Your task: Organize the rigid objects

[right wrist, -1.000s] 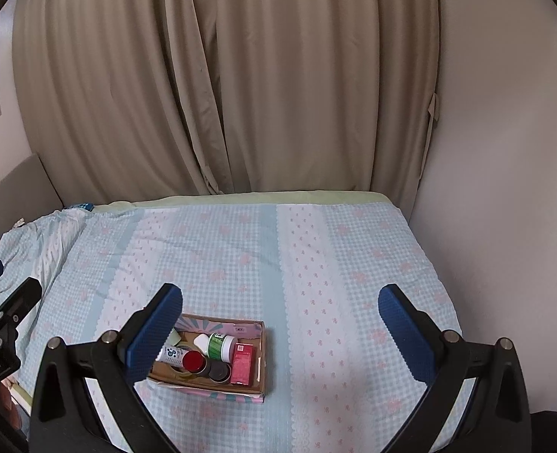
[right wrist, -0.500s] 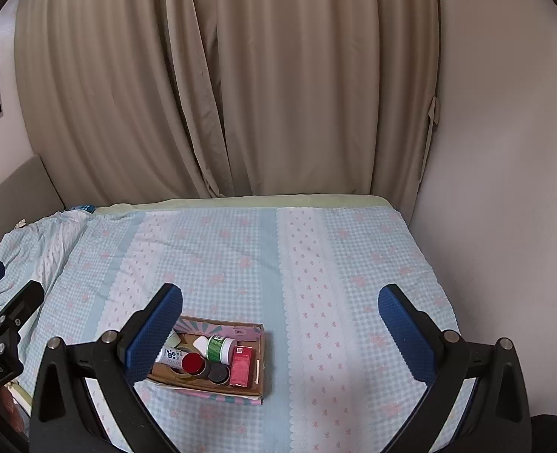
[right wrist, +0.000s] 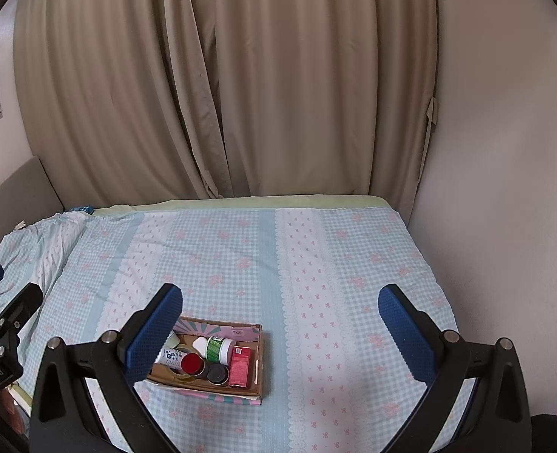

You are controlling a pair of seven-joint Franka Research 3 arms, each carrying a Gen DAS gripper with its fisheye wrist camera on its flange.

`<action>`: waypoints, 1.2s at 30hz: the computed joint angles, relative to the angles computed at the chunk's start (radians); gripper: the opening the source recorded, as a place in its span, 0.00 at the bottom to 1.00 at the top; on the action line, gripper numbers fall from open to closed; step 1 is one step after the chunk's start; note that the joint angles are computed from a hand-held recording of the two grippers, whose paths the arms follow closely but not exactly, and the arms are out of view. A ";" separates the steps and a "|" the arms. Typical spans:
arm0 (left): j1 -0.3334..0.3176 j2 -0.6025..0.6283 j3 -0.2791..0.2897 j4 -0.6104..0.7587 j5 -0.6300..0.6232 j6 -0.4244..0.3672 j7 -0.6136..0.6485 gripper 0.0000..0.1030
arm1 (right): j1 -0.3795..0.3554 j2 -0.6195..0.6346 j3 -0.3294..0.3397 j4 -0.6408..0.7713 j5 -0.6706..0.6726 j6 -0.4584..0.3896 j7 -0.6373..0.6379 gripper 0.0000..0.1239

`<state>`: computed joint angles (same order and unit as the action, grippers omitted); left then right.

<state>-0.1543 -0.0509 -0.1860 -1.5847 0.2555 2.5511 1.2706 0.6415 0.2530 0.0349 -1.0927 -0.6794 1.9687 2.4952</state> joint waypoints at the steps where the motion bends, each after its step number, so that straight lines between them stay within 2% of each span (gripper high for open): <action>1: 0.000 0.001 0.000 0.002 0.001 -0.001 -0.003 1.00 | 0.000 -0.001 0.000 -0.001 0.000 0.000 -0.001 0.83; 19: 0.000 0.019 -0.001 0.024 0.016 -0.002 -0.016 1.00 | -0.003 0.000 -0.001 0.001 0.003 -0.001 -0.005 0.83; 23: 0.001 0.022 0.000 0.022 0.026 0.015 -0.031 1.00 | -0.001 0.006 -0.002 0.009 0.005 -0.005 -0.006 0.83; 30: 0.006 0.023 -0.002 0.012 0.133 0.059 -0.126 1.00 | 0.000 0.009 -0.005 0.012 0.006 -0.006 -0.004 0.83; 36: 0.008 0.023 0.002 0.001 0.115 0.079 -0.122 1.00 | 0.002 0.013 -0.006 0.021 0.008 -0.014 -0.006 0.83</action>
